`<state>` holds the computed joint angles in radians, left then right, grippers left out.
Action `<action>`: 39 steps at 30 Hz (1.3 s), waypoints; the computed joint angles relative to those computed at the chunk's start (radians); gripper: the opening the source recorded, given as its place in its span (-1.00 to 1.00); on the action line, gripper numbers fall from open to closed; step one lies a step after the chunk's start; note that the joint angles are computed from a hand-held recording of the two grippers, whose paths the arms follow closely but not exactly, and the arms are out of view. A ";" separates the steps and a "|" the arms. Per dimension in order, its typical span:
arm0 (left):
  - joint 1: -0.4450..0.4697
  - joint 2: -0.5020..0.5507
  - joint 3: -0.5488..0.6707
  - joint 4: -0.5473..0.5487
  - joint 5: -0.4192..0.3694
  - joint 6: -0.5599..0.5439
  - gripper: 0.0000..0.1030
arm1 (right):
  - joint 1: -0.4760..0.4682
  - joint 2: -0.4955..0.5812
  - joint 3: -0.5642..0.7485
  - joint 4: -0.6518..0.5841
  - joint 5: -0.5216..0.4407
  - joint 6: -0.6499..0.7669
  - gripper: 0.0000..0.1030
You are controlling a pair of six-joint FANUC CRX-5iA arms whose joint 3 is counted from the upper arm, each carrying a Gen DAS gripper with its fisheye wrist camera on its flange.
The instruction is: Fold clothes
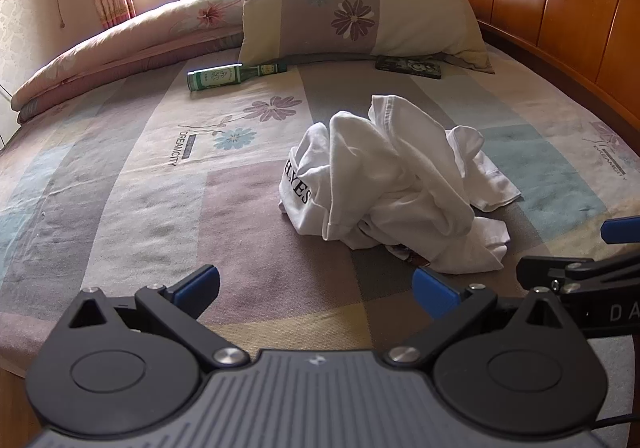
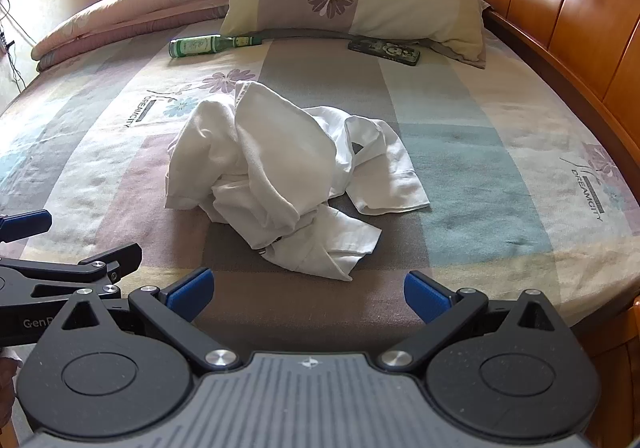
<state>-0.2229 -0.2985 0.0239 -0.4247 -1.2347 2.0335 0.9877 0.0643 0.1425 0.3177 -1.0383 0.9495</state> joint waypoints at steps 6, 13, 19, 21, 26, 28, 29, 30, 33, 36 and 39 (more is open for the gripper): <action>0.001 0.016 0.009 -0.001 0.018 -0.018 0.98 | -0.015 0.012 0.017 -0.012 -0.002 0.011 1.00; 0.020 0.001 -0.032 0.020 0.101 -0.070 0.98 | -0.038 0.028 0.035 -0.035 0.006 0.021 1.00; 0.086 -0.007 -0.075 0.118 0.174 -0.155 0.98 | -0.077 0.033 0.043 -0.116 0.046 0.070 1.00; 0.101 0.005 -0.073 0.136 0.173 -0.171 0.98 | -0.098 0.043 0.064 -0.175 0.051 0.101 1.00; 0.107 0.054 -0.041 0.116 0.150 -0.195 0.98 | -0.112 0.051 0.051 -0.193 0.108 0.139 1.00; 0.119 0.065 -0.039 0.118 0.161 -0.207 0.98 | -0.119 0.064 0.062 -0.198 0.116 0.153 1.00; 0.134 0.071 -0.042 0.132 0.171 -0.217 0.98 | -0.125 0.076 0.075 -0.205 0.112 0.158 1.00; 0.146 0.078 -0.044 0.143 0.180 -0.226 0.98 | -0.130 0.088 0.090 -0.211 0.105 0.161 1.00; 0.177 0.102 -0.047 0.170 0.206 -0.256 0.98 | -0.147 0.127 0.132 -0.234 0.087 0.169 1.00; 0.200 0.145 -0.035 0.189 0.215 -0.294 0.98 | -0.163 0.164 0.173 -0.263 0.071 0.177 1.00; 0.219 0.187 -0.011 0.185 0.214 -0.312 0.99 | -0.176 0.190 0.200 -0.282 0.074 0.190 1.00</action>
<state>-0.0035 -0.1111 0.0128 -0.2392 -1.0203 1.7220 0.8117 0.2540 0.3426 0.0358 -0.9638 1.1391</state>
